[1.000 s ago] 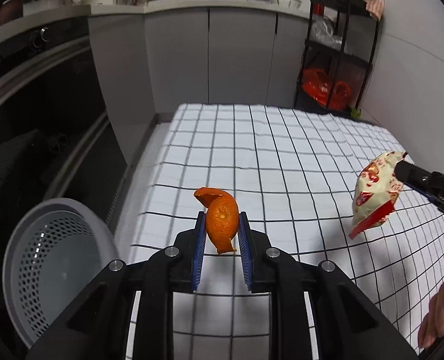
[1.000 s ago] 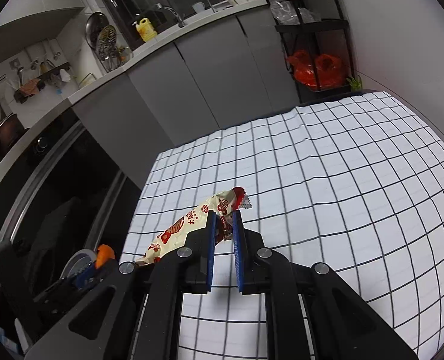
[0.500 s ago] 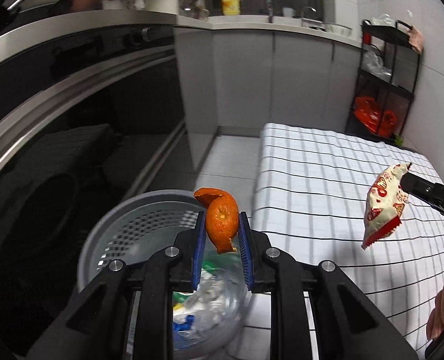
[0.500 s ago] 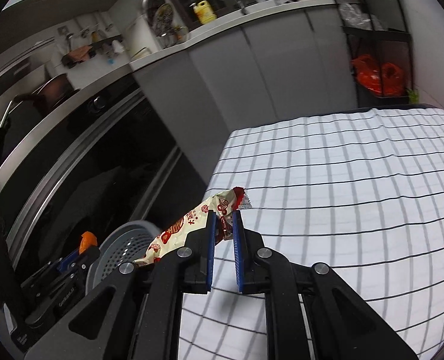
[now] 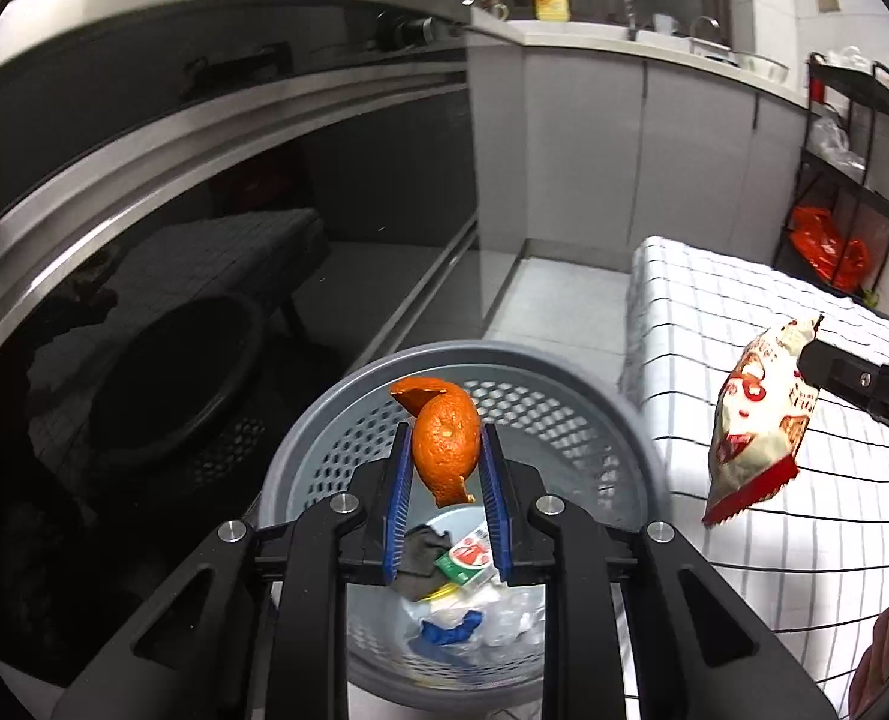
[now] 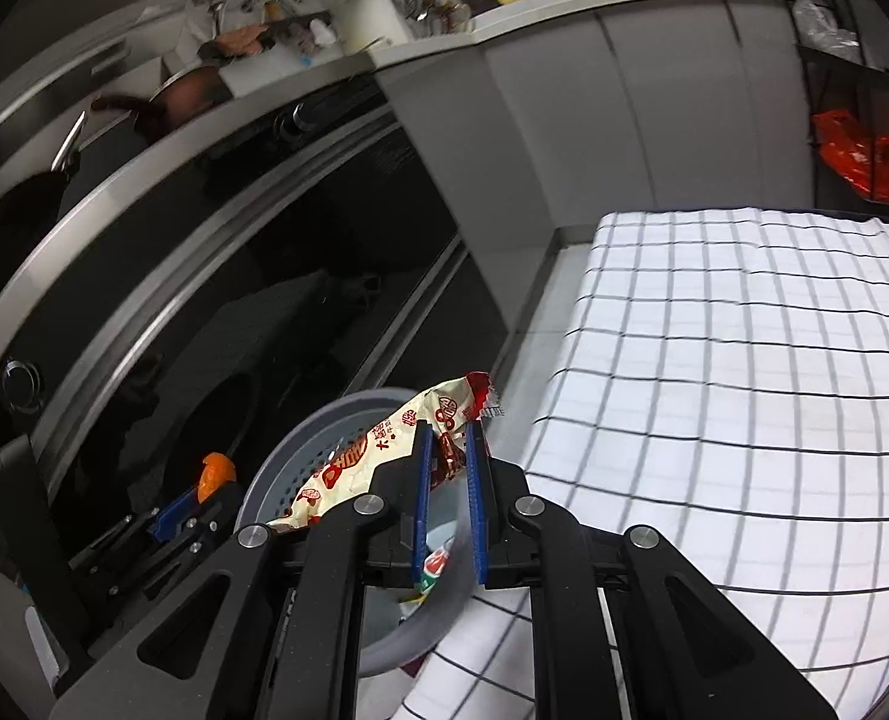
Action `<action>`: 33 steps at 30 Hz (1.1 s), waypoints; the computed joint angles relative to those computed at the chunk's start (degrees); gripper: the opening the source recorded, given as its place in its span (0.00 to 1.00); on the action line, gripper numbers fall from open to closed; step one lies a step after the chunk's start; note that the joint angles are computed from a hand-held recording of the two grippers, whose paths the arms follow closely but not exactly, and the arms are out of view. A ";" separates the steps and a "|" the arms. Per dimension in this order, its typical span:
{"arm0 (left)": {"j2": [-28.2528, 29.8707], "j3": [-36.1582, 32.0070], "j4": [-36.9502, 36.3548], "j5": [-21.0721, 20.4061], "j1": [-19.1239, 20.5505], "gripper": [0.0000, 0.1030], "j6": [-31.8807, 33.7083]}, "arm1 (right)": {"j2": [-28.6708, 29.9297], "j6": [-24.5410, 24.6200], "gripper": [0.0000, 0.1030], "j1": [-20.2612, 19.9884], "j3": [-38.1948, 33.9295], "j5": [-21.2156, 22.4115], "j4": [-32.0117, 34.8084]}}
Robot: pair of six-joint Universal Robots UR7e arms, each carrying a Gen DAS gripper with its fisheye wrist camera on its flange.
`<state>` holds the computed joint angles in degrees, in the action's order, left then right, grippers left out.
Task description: Collect trash
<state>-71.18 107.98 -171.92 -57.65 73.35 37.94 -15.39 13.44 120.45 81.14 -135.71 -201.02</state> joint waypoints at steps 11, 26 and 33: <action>0.11 -3.01 3.38 -0.11 1.77 0.24 -1.96 | 4.39 -1.25 0.11 -0.69 -8.13 1.81 10.58; 0.20 -3.28 1.64 -0.51 1.81 0.58 -1.60 | 4.85 -2.82 0.40 -0.83 -8.24 2.86 7.57; -0.26 -3.23 1.65 -1.51 2.08 0.63 -1.86 | 4.25 -2.58 0.45 -0.21 -6.70 1.33 5.51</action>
<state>-71.44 104.75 -170.27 -59.15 75.43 36.08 -11.14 10.86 120.24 74.44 -134.38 -195.51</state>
